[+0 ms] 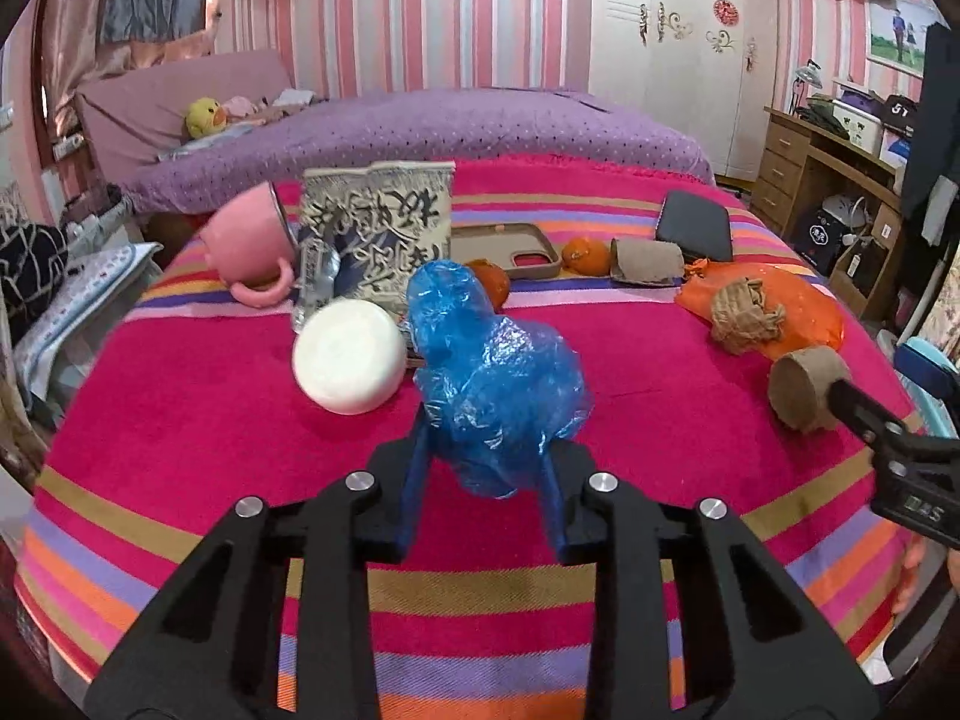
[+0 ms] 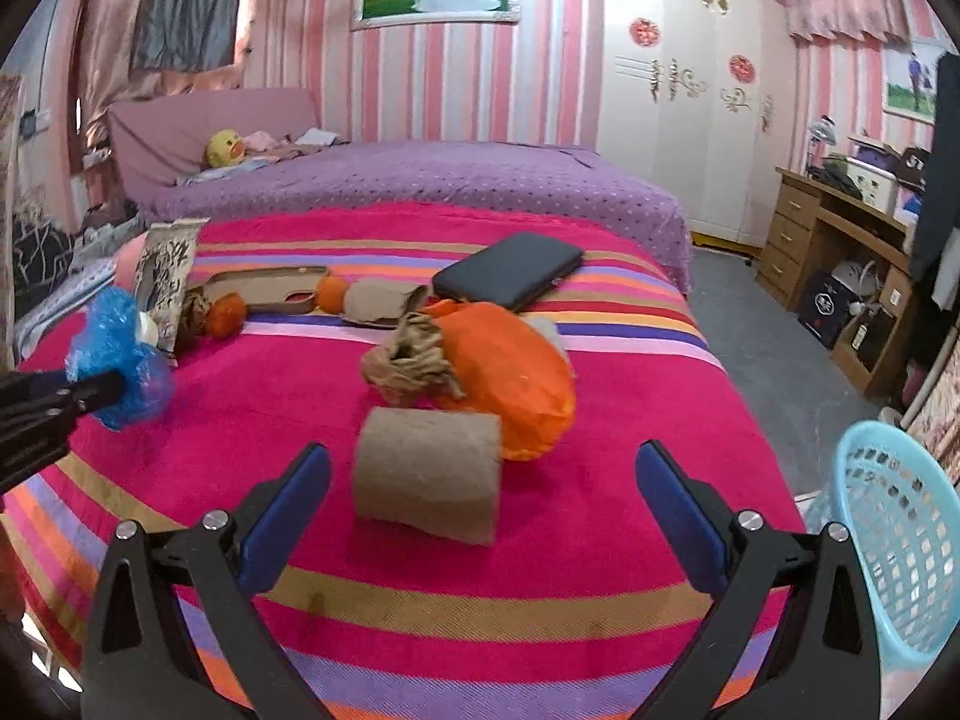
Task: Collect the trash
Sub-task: 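Grasp the blue plastic bag with the left gripper while the right gripper grasps the cardboard tube, then carry both items over the blue basket and open both grippers to drop them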
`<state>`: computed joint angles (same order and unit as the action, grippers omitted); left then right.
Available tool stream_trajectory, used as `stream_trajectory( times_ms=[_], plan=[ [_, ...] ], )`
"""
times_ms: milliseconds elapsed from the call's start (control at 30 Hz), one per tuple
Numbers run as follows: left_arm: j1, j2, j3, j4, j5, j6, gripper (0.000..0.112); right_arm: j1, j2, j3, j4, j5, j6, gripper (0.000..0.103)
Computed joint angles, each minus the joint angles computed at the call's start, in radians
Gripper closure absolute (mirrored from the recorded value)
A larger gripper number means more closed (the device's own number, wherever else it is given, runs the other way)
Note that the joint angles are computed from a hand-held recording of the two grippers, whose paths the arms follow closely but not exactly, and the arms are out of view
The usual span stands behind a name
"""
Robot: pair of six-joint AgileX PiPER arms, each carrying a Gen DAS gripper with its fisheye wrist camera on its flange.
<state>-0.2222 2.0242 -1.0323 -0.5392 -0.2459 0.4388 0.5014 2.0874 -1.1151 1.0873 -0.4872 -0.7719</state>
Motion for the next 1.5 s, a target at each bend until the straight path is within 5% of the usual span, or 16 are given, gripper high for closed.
stream_trajectory(
  times_ms=[133,200,267,633,1133,1500],
  plan=[
    [0.008,-0.010,0.004,0.001,0.012,-0.004,0.082,-0.008,0.051,-0.111,0.215,0.081,-0.258,0.011],
    [0.008,-0.011,0.003,0.001,0.012,-0.008,0.082,-0.021,0.061,-0.128,0.252,0.122,-0.301,0.036],
    [0.001,-0.008,0.000,-0.033,0.003,0.025,0.082,-0.040,0.061,-0.121,0.188,0.172,-0.239,0.050],
    [-0.044,-0.024,0.041,-0.032,-0.041,-0.005,0.082,-0.045,-0.038,0.053,-0.261,0.073,0.179,0.050],
    [-0.233,-0.049,0.055,-0.417,-0.157,0.265,0.083,-0.204,-0.190,0.279,-0.655,0.003,0.529,0.050],
    [-0.385,-0.029,-0.049,-0.742,-0.195,0.520,0.083,-0.470,-0.313,0.440,-0.993,-0.031,0.787,0.050]
  ],
)
